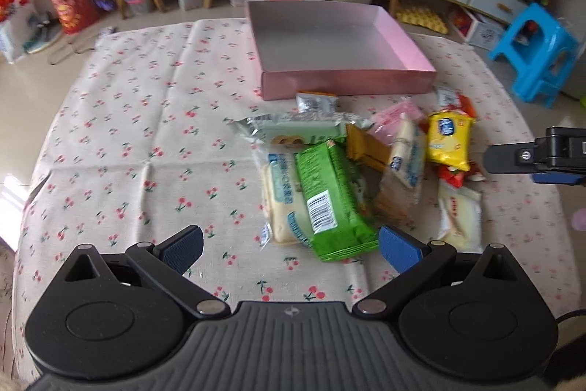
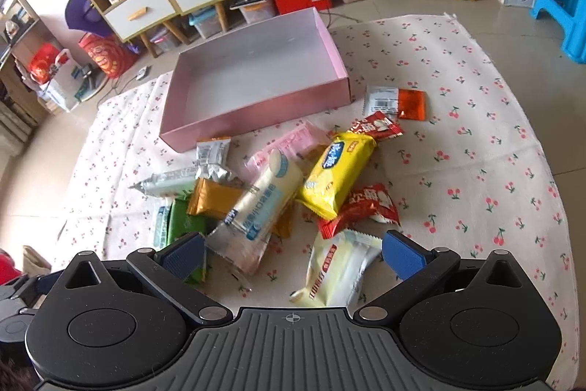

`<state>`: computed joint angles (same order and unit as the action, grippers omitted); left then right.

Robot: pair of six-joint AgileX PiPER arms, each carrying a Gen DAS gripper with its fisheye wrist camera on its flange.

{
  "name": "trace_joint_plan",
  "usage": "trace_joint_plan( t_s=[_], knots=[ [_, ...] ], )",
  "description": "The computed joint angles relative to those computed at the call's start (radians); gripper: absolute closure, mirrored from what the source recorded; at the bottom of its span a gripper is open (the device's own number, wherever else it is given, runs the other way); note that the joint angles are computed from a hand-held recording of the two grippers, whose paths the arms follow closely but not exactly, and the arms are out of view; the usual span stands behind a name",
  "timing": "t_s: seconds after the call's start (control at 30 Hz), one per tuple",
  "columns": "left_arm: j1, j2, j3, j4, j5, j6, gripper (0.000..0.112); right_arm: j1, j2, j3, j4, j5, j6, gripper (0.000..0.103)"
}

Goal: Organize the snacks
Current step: 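Grasp the yellow biscuit pack with the right gripper while the left gripper grasps the silver-white roll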

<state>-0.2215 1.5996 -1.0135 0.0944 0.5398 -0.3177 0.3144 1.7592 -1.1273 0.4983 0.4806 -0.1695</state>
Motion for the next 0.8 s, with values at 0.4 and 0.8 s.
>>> trace_joint_plan(
  t_s=[0.4, 0.8],
  knots=[
    [0.165, 0.134, -0.081, -0.328, -0.085, 0.253, 0.016, -0.114, 0.170, -0.131, 0.283, 0.065, -0.158, 0.006],
    [0.228, 0.305, -0.244, -0.631, -0.089, 0.621, 0.032, -0.138, 0.354, -0.311, 0.247, 0.122, -0.003, 0.046]
  ],
)
